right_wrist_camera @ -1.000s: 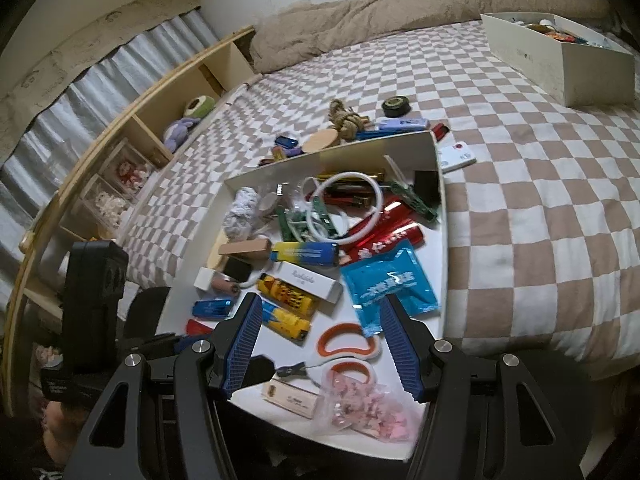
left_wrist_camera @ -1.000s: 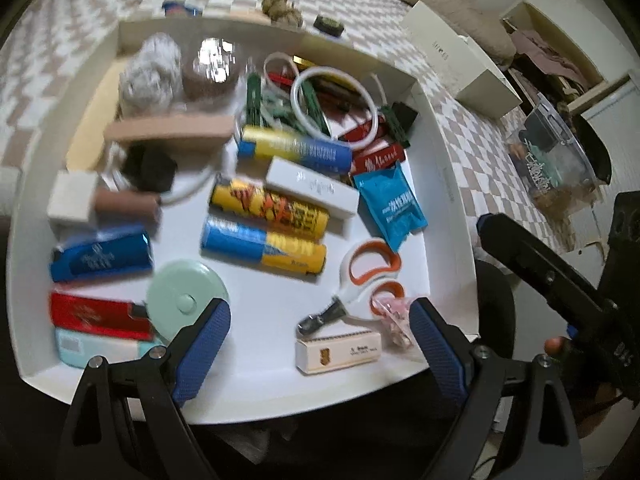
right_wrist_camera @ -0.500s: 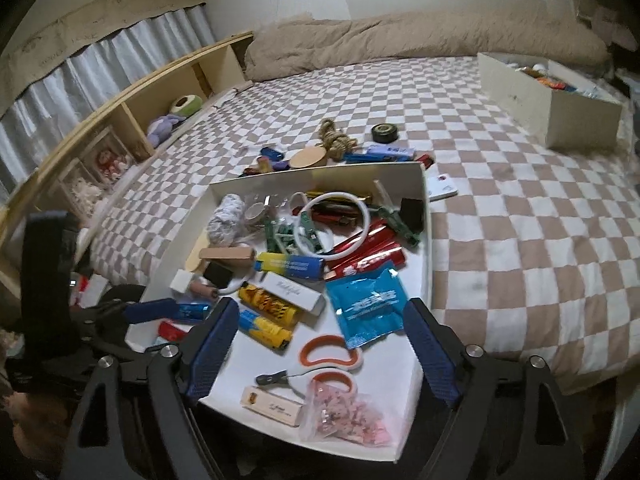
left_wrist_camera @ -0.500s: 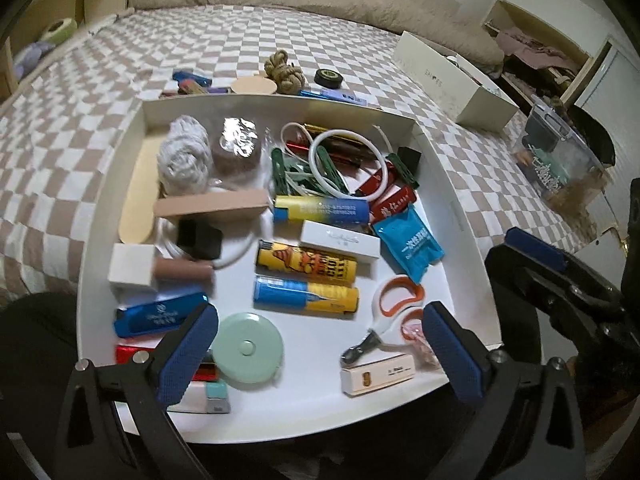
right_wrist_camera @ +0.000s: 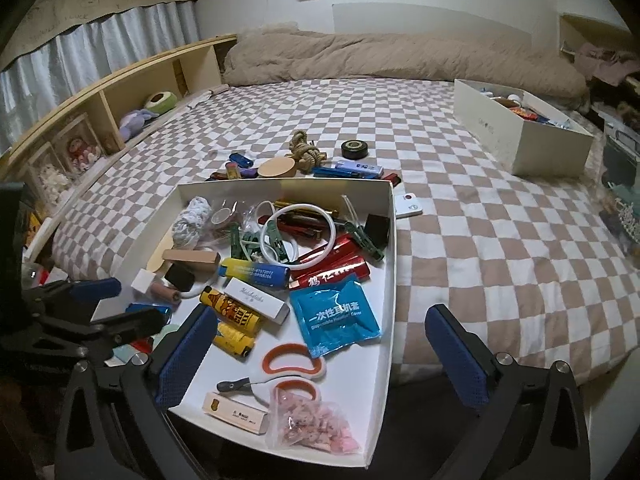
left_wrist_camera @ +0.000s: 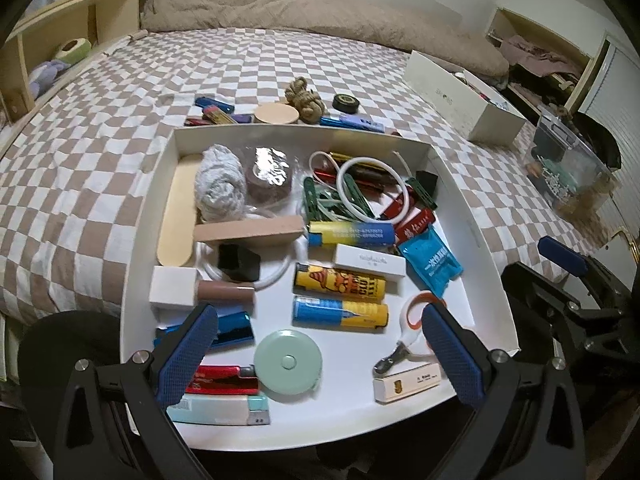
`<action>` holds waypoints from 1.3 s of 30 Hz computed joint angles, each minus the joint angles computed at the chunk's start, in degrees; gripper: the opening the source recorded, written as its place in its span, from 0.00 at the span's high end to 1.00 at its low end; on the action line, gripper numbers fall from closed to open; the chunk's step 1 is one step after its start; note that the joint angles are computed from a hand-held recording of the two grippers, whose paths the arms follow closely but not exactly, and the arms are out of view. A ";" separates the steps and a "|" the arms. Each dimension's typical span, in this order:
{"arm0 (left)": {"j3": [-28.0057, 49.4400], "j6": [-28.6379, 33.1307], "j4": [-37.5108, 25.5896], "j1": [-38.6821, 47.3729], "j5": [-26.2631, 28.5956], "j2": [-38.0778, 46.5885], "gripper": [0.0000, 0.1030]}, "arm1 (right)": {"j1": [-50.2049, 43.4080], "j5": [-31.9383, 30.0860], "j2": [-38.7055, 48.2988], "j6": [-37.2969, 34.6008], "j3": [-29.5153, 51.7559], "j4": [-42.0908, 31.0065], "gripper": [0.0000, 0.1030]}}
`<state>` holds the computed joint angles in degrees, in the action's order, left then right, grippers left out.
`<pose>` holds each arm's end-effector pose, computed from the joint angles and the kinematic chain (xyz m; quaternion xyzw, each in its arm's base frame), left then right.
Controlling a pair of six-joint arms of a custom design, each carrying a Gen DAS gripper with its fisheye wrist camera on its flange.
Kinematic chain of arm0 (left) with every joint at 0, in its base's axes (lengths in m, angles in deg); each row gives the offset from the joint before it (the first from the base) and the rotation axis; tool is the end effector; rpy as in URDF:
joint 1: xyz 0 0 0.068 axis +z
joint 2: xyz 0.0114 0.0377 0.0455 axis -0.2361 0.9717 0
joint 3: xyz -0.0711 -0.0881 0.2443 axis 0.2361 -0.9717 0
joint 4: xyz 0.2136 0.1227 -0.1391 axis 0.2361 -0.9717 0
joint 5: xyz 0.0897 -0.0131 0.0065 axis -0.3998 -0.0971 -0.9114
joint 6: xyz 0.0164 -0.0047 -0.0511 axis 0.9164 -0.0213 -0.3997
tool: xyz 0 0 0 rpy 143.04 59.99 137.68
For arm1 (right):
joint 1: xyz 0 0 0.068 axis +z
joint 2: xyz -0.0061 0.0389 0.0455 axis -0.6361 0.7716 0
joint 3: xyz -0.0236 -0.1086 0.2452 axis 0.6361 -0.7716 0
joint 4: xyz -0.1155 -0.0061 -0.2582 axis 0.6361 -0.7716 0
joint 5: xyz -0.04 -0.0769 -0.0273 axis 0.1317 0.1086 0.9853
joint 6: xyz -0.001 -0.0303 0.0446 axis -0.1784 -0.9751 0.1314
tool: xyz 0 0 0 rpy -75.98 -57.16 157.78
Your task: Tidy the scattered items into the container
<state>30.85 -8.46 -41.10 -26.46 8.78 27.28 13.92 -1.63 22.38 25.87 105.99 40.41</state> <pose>0.3356 -0.0902 0.1536 0.2889 0.9076 -0.1807 0.2452 0.2088 0.2444 0.1593 0.1552 0.9137 0.0044 0.3755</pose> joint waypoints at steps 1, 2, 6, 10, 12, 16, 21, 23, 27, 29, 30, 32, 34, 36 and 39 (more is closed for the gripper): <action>0.03 0.00 0.20 0.17 -0.10 -0.03 0.00 | -0.02 -0.03 0.09 0.02 0.12 -0.02 0.00; 0.09 -0.05 0.43 0.28 -0.27 -0.03 0.00 | -0.01 -0.02 0.03 -0.05 0.03 0.14 0.00; 0.84 0.05 0.44 1.07 0.27 0.48 0.00 | -0.14 -0.03 0.61 -0.15 0.63 -0.01 0.00; 1.27 0.19 1.07 1.46 0.17 0.84 0.00 | -0.33 -0.06 1.38 -0.36 1.49 -0.31 0.00; 1.15 0.42 1.90 1.46 -0.33 0.86 0.00 | -0.63 -0.42 1.53 -0.81 1.53 0.32 0.00; 2.04 0.45 2.10 1.87 0.08 2.01 0.00 | -1.16 -0.74 2.09 -1.38 1.86 0.98 0.00; 2.44 0.65 2.81 2.21 0.17 3.02 0.00 | -1.42 -0.54 2.49 -2.15 1.57 3.06 0.00; 2.04 0.79 3.89 2.22 -0.25 3.01 0.00 | -1.26 0.01 2.71 -2.43 1.31 4.28 0.00; -1.09 0.74 9.39 1.42 -4.22 1.09 0.00 | -0.22 2.57 3.23 -1.54 0.92 5.49 0.00; -2.93 1.15 12.31 1.42 -4.42 -0.21 0.00 | 0.68 4.65 3.29 -0.49 0.56 5.74 0.00; -3.54 1.19 13.30 1.47 -4.27 -0.68 0.00 | 1.17 5.88 3.29 0.04 0.32 5.91 0.00; -4.28 0.63 14.61 1.80 -3.64 -1.22 0.00 | 1.91 7.67 3.08 0.90 -0.21 6.26 0.00; -5.17 -0.46 15.91 2.59 -1.97 -2.01 0.00 | 2.52 8.91 2.46 1.42 -0.85 6.79 0.00; -5.84 -1.17 16.70 3.38 0.00 -2.84 0.00 | 3.33 10.40 1.48 1.85 -1.44 7.12 0.00; -7.05 -1.46 18.19 3.84 0.76 -4.25 0.00 | 4.39 12.77 0.73 2.76 -1.17 5.64 0.00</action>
<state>23.80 -9.93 -22.91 -22.62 9.54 23.03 18.32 11.14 23.11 28.62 104.82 46.06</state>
